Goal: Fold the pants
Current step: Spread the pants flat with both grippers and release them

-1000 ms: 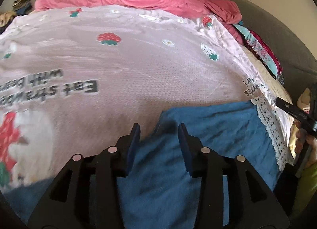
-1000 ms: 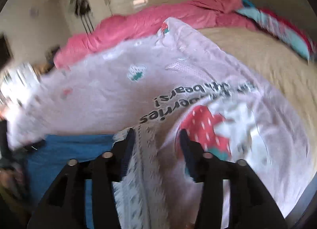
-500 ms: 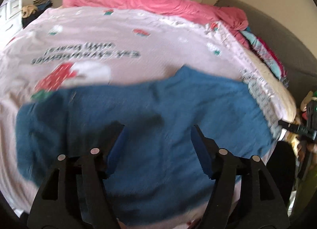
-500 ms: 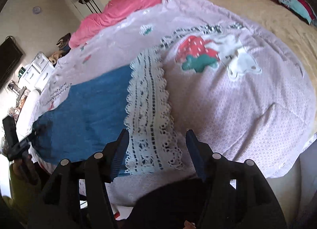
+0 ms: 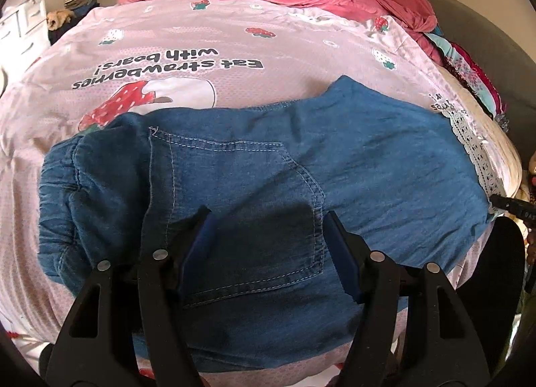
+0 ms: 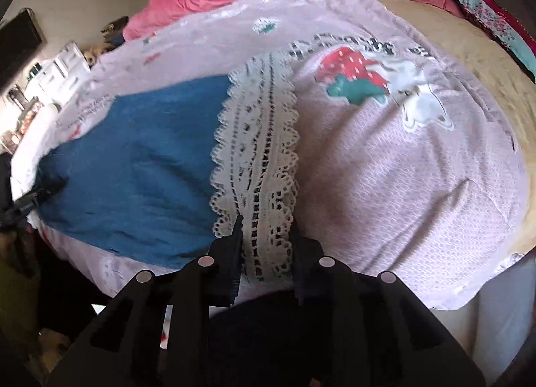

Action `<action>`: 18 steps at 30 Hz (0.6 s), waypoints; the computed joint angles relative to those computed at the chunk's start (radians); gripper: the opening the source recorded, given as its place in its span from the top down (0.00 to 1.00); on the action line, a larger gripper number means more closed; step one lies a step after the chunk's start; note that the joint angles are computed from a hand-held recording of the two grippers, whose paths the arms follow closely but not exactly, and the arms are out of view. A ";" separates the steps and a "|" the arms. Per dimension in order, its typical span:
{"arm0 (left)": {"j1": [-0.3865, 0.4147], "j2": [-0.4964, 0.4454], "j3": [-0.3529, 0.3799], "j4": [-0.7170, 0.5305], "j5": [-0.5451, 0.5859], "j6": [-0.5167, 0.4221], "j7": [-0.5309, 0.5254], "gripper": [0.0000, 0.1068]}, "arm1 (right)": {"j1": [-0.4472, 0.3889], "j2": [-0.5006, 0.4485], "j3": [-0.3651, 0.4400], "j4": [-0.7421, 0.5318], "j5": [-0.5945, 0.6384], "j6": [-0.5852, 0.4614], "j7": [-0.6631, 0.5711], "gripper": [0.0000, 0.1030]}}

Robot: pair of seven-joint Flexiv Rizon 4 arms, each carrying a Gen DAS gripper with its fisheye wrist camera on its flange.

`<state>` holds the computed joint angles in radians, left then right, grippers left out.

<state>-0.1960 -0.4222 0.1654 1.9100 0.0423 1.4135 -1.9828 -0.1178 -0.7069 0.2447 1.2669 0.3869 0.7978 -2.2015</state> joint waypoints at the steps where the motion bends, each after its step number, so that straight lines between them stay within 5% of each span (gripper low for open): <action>1: 0.004 -0.003 -0.004 -0.002 -0.003 0.001 0.003 0.45 | 0.005 -0.005 -0.006 -0.003 -0.004 -0.008 0.017 0.75; 11: -0.030 0.014 0.026 -0.014 0.025 -0.047 -0.025 0.41 | 0.011 0.049 -0.021 0.088 -0.026 0.128 0.069 0.44; 18: -0.063 0.029 0.022 -0.068 0.120 -0.042 -0.080 0.31 | -0.053 0.101 0.090 0.101 0.102 0.184 -0.056 0.33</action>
<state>-0.2586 -0.3935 0.1879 1.8422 0.1624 1.3714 -2.0632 -0.1708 -0.6063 0.3346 1.3682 0.4892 0.9823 -2.2579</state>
